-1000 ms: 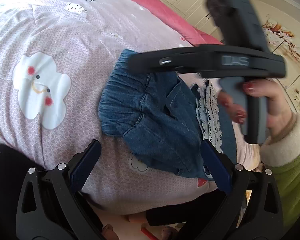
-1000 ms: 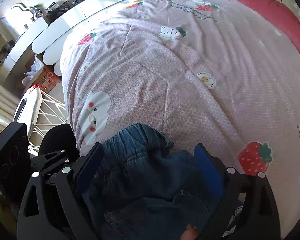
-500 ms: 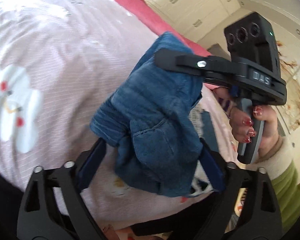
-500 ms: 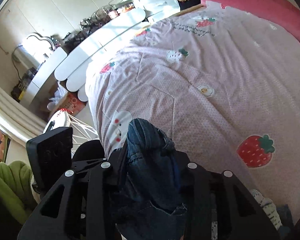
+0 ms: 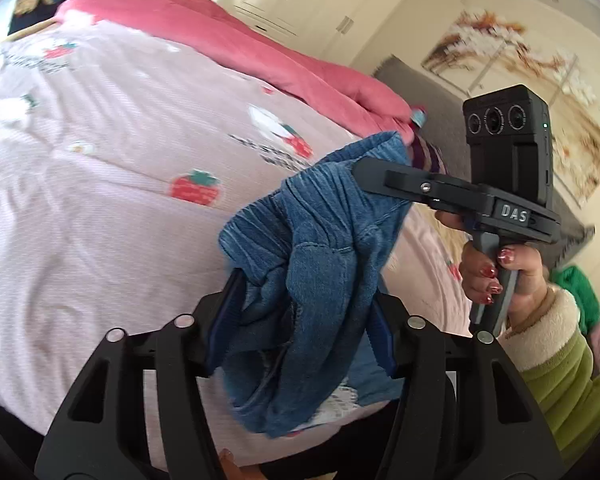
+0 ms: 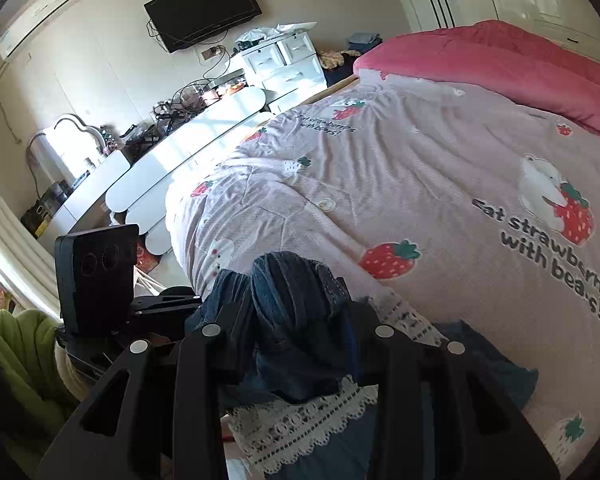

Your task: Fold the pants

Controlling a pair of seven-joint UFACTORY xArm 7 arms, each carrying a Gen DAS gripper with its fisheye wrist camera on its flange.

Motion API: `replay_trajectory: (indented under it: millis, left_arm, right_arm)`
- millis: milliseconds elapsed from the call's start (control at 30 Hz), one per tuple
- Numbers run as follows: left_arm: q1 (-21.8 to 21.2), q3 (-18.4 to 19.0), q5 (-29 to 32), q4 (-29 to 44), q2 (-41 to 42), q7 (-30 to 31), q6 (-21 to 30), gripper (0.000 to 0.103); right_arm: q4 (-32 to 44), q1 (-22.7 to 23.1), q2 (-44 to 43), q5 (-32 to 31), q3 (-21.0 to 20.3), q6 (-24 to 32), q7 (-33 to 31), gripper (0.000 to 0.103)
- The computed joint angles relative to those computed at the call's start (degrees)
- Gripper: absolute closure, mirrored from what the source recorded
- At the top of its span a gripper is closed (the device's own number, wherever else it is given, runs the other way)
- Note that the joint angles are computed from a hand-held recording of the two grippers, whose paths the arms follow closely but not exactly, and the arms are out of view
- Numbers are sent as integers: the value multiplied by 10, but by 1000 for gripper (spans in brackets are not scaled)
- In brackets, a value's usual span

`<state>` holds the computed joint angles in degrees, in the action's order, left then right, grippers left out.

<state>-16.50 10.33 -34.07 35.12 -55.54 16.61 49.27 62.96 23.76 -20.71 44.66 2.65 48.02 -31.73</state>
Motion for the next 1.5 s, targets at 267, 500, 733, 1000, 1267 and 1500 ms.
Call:
replay_trajectory:
  millis: [267, 500, 733, 1000, 1267, 1500]
  left_arm:
    - [-36, -42, 1, -4, 13, -4, -8, 45]
    - [-68, -77, 10, -35, -13, -8, 4, 41]
    - [-80, -92, 34, -58, -24, -13, 1, 40]
    - [-98, -70, 35, -60, -15, 6, -4, 36]
    - [-57, -33, 45, -13, -43, 31, 26, 10]
    - [-9, -14, 68, 62, 55, 22, 16, 10]
  right_arm:
    - [-136, -23, -104, 9, -38, 2, 11, 59]
    - [-196, -36, -185, -6, -41, -28, 76, 55]
    - [-200, -52, -164, -150, 21, -31, 169, 55]
    - [-235, -25, -187, -183, -2, -50, 215, 55]
    - [-289, -24, -343, -221, 1, -84, 245, 38]
    - [-316, 53, -425, -254, 48, -86, 234, 30]
